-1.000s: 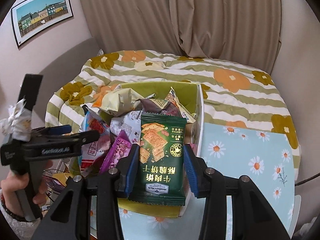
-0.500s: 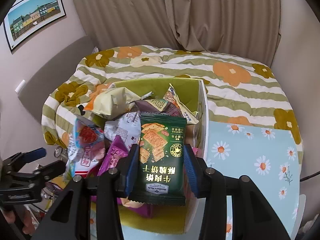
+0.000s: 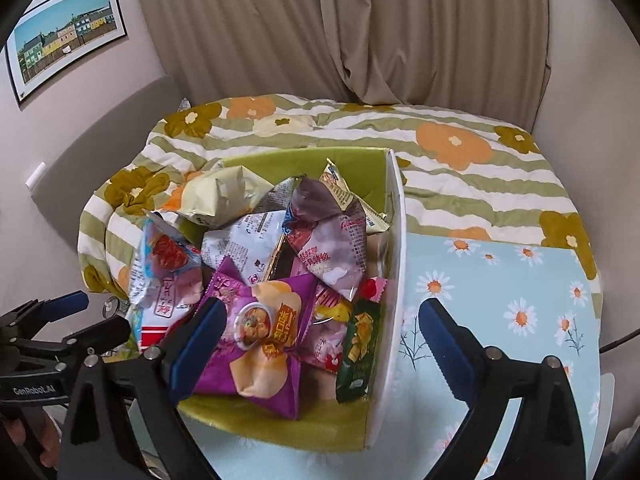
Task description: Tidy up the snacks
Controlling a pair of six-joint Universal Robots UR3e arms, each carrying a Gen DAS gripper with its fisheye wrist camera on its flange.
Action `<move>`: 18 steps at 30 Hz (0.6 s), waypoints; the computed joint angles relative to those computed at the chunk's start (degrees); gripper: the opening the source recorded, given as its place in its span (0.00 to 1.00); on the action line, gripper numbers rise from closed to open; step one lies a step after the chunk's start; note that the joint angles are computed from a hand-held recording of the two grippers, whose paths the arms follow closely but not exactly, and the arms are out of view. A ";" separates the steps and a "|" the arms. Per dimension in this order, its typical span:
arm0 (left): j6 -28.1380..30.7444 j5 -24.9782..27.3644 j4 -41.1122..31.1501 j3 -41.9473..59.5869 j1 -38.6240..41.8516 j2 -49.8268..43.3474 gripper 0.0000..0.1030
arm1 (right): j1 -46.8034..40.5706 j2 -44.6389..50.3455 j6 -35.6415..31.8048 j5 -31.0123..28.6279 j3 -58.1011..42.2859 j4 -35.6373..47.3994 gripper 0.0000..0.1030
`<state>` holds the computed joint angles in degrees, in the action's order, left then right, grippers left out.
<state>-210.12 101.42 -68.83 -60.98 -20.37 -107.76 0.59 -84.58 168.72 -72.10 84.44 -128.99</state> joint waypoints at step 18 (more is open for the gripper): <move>-11.98 27.06 -19.77 40.68 -24.85 -13.90 0.99 | -32.75 -37.08 -20.38 20.75 6.86 28.18 0.99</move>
